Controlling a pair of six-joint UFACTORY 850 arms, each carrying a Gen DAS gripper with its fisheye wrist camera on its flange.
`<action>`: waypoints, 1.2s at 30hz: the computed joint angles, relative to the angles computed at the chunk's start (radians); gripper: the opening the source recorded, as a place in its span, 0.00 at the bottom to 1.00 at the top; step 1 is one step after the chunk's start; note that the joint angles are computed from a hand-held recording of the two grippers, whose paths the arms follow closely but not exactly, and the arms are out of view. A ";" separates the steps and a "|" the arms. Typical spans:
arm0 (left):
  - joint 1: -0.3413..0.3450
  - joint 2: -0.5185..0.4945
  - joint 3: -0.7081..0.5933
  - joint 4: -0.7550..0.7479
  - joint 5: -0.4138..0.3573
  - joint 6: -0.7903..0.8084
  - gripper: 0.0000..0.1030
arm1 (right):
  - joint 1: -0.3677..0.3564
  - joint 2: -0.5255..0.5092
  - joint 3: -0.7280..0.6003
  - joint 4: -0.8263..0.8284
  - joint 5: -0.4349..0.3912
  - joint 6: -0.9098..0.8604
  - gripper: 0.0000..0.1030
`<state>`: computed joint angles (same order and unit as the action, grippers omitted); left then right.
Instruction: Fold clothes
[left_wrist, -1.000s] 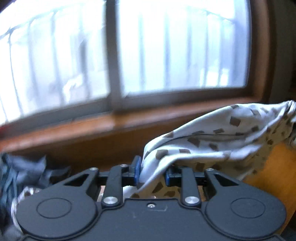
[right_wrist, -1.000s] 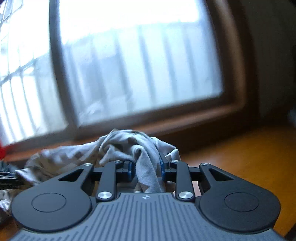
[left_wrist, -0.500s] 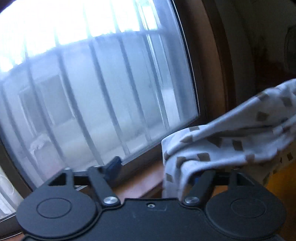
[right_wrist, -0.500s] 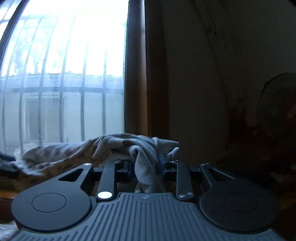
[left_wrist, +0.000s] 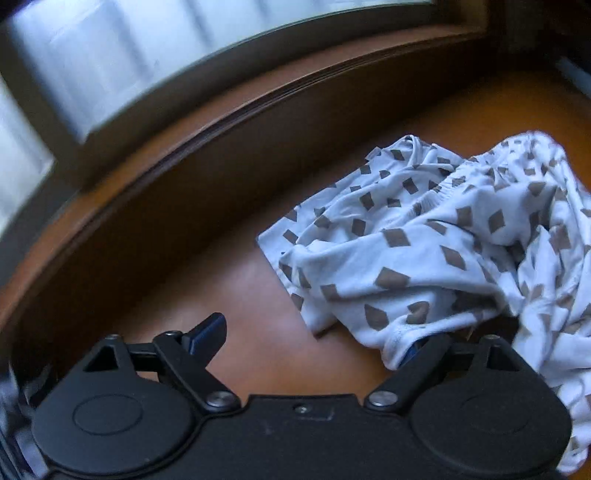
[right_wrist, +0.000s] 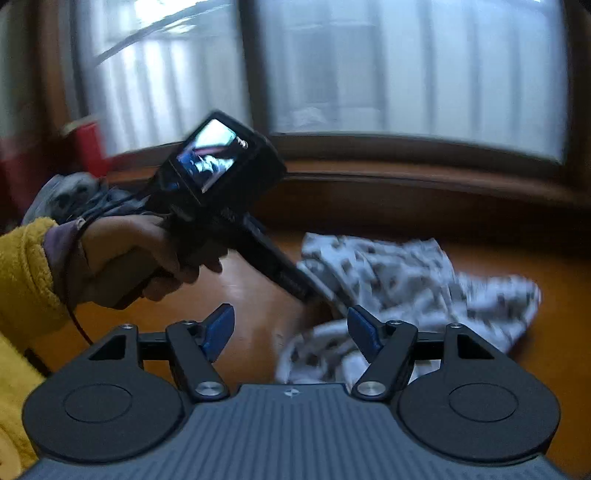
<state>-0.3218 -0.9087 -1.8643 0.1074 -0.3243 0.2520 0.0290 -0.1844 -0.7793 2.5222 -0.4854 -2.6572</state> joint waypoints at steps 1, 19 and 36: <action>0.011 0.013 0.021 -0.030 0.005 0.020 0.88 | 0.002 -0.002 -0.003 0.051 0.010 -0.036 0.71; 0.108 0.221 0.290 -0.757 0.091 0.760 0.92 | -0.127 -0.276 -0.344 -0.053 0.246 0.319 0.77; 0.012 -0.187 -0.334 -0.366 -0.310 0.241 0.63 | -0.100 -0.365 -0.426 0.185 0.325 0.001 0.76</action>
